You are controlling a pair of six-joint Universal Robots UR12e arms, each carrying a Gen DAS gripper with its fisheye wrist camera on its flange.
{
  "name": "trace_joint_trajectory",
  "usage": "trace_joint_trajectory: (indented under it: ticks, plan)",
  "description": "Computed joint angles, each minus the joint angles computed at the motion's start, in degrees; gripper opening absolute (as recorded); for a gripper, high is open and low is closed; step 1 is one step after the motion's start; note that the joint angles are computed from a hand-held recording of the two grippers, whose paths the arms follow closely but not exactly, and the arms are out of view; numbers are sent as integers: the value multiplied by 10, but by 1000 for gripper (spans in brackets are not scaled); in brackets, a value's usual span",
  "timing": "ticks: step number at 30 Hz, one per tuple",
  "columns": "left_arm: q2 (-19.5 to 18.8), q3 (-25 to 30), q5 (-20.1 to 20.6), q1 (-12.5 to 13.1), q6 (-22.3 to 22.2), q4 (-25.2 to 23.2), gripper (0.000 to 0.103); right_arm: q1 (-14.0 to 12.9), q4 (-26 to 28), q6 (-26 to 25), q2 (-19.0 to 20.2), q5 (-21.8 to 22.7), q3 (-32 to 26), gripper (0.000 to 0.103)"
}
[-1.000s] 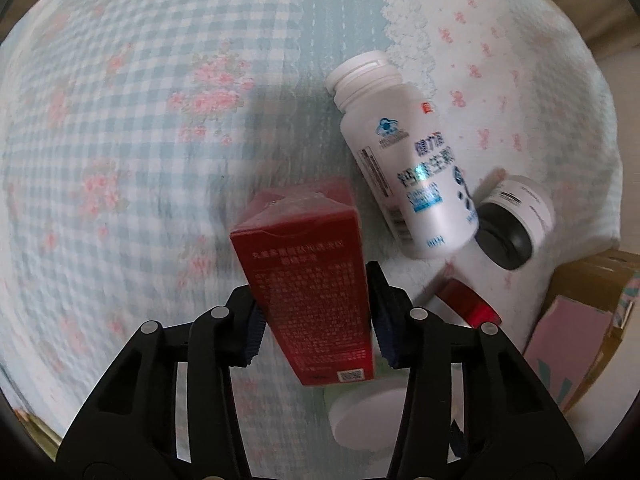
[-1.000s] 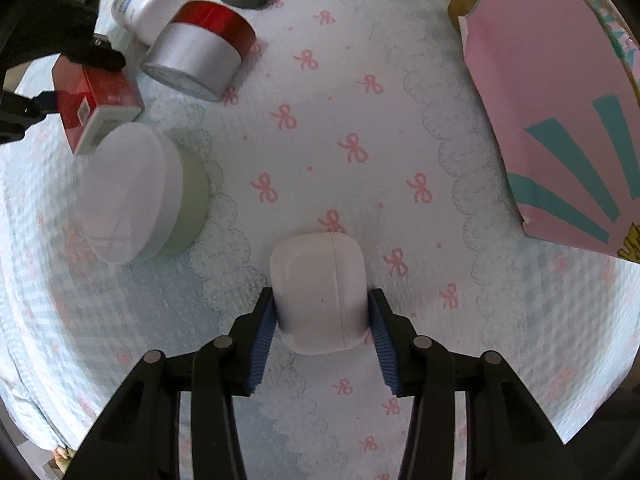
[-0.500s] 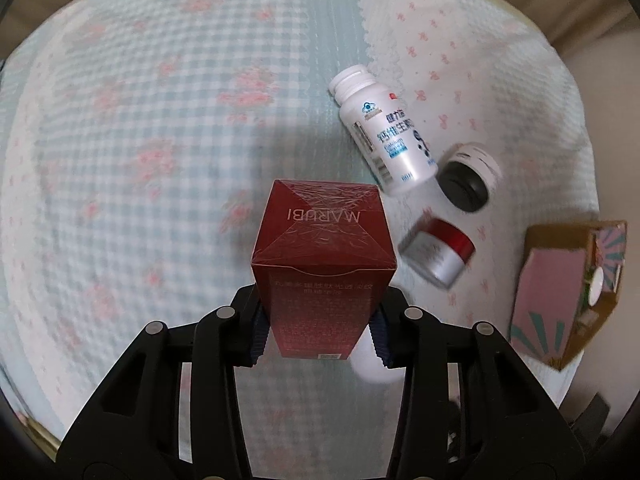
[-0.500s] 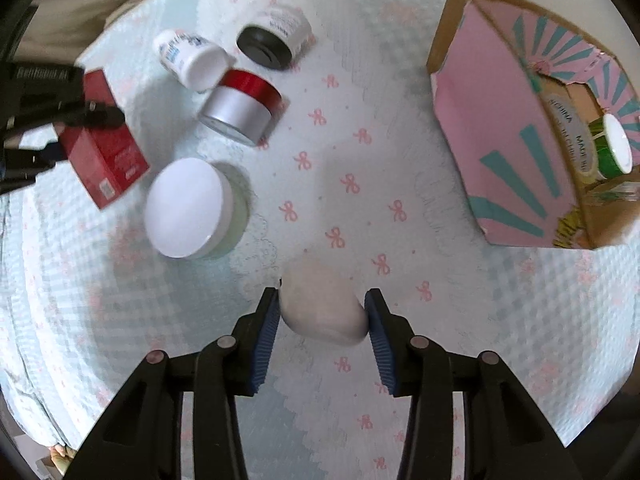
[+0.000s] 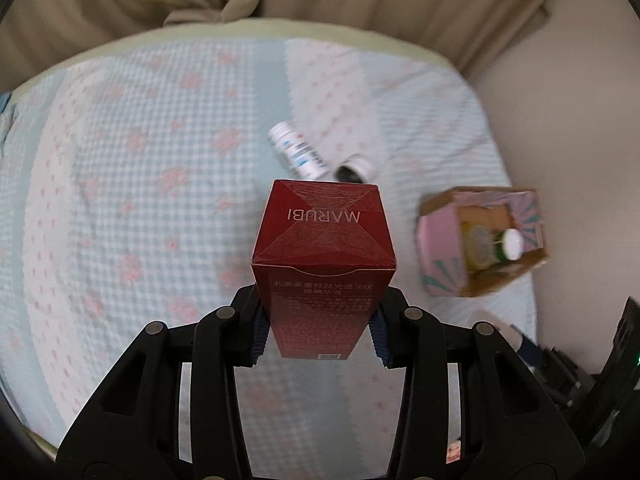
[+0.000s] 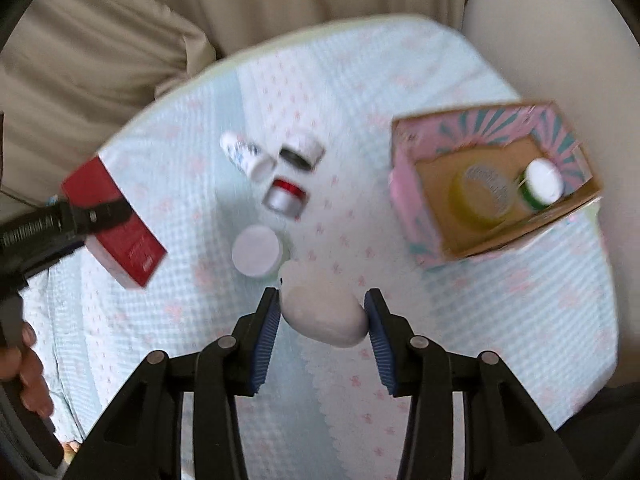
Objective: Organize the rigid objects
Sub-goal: 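Carry red box and white case into the cardboard box and release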
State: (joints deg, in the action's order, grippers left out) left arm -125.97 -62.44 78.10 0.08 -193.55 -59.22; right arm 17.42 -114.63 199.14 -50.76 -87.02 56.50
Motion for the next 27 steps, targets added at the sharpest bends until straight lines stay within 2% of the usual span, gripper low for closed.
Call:
trace_joint_trajectory:
  ticks: [5, 12, 14, 16, 20, 22, 27]
  plan:
    - [13, 4, -16, -14, -10, 13, 38, -12, -35, -6, -30, -3, 21, 40]
    - [1, 40, -12, -47, -22, 20, 38, -44, -68, -16, -62, 4, 47, 39]
    - [-9, 54, -8, -57, -32, 20, 38, -56, -72, -24, -67, 16, 52, 37]
    - [-23, 76, 0, -69, -50, 15, 38, -69, -69, -38, -67, 27, 52, 25]
    - [-60, 121, 1, -88, -93, -2, 38, -102, -36, -72, -51, 74, 32, 20]
    - [-86, 153, 11, -98, -108, -20, 38, -118, -17, -111, -29, 100, 13, 20]
    - [-153, 246, 23, -115, -136, -76, 38, -142, 27, -169, 19, 126, -37, 20]
